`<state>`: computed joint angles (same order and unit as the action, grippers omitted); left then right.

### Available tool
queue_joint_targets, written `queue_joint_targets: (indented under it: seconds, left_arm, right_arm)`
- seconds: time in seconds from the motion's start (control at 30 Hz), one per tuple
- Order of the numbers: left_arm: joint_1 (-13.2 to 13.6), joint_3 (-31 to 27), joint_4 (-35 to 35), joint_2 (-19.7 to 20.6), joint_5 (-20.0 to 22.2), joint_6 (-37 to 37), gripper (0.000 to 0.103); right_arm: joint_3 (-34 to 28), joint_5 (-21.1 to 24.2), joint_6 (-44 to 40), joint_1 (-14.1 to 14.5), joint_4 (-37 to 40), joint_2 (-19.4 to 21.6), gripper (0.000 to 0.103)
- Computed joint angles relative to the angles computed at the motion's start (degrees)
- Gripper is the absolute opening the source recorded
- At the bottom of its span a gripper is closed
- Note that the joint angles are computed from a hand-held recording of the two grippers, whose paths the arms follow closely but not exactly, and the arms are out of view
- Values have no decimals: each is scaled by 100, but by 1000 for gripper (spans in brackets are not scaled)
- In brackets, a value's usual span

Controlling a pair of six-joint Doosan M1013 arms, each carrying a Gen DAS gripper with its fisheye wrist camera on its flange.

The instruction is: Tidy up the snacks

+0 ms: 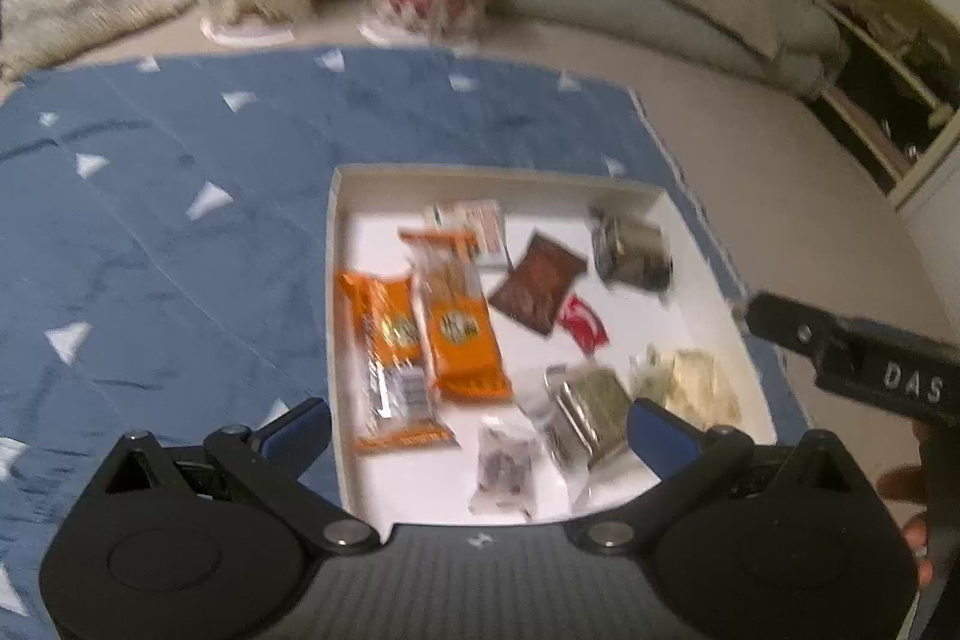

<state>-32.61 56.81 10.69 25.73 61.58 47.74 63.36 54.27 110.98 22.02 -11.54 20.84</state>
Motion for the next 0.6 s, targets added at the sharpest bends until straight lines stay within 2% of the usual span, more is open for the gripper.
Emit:
queue_joint_targets:
  seconds: [0.13,0.4,0.53,0.6]
  left_arm:
    - [-104,48,642,-213,35,-259,103]
    - [-382,503,1606,-801,-495,-715,103]
    - [-576,706,2078,-1023,-551,-1082,103]
    - [-677,823,2329,-1126,-544,-1244,103]
  right_arm:
    - [66,-125,114,76,-217,-173,103]
    - [389,-568,61,202,-223,-654,103]
    - [724,-1002,40,287,-298,-971,103]
    - [784,-973,215,362,-555,-1056,103]
